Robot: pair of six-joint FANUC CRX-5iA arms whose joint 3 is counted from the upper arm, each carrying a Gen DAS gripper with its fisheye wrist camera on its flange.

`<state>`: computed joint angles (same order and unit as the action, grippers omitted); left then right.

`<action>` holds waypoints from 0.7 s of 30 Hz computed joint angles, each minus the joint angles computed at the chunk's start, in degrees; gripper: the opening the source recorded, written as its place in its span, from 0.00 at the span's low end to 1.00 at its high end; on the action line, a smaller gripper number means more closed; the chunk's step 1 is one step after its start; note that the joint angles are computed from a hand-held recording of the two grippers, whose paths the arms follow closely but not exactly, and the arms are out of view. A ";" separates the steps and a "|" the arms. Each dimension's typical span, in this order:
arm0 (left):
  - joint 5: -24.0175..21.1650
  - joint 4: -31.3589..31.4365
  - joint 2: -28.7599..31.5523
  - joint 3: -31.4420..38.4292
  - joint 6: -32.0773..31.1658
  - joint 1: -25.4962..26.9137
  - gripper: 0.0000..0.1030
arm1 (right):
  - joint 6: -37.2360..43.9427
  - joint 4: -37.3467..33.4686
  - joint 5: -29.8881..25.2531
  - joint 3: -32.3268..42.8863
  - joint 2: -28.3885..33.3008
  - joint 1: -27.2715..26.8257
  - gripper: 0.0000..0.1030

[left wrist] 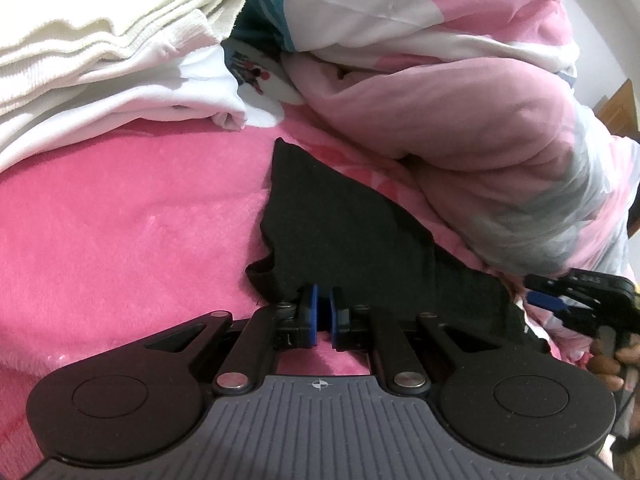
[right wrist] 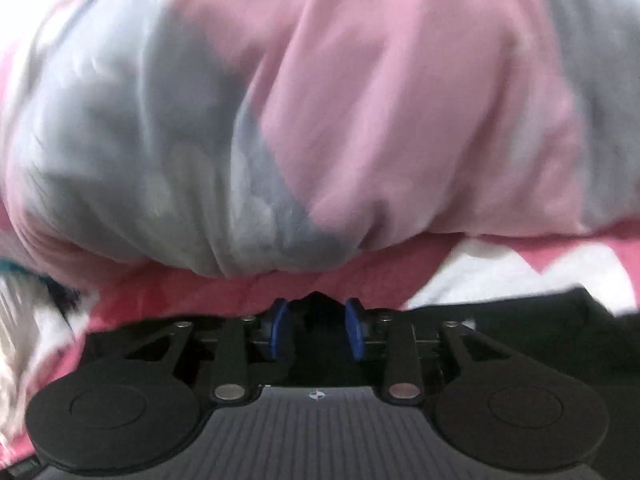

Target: Fold clothes

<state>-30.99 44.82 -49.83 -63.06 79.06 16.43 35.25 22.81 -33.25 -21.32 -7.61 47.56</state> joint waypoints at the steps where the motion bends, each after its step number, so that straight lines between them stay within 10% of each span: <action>1: 0.20 -0.31 0.08 0.09 0.14 -0.14 0.07 | 1.95 -0.36 -0.78 1.34 1.58 0.10 0.34; 12: 0.34 -0.93 -0.09 0.22 0.52 -0.29 0.07 | 15.26 -0.43 -8.54 10.63 11.53 1.44 0.28; 14: 0.28 -0.64 -0.15 0.11 0.36 -0.20 0.07 | 14.87 1.11 -7.28 9.19 10.70 1.93 0.06; 21: 0.23 -0.44 -0.26 0.01 0.21 -0.05 0.08 | 0.65 16.71 3.25 0.74 8.55 0.90 0.05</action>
<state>-30.76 44.39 -50.08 -63.05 79.27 16.38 35.90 39.52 -30.00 -20.58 0.94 48.46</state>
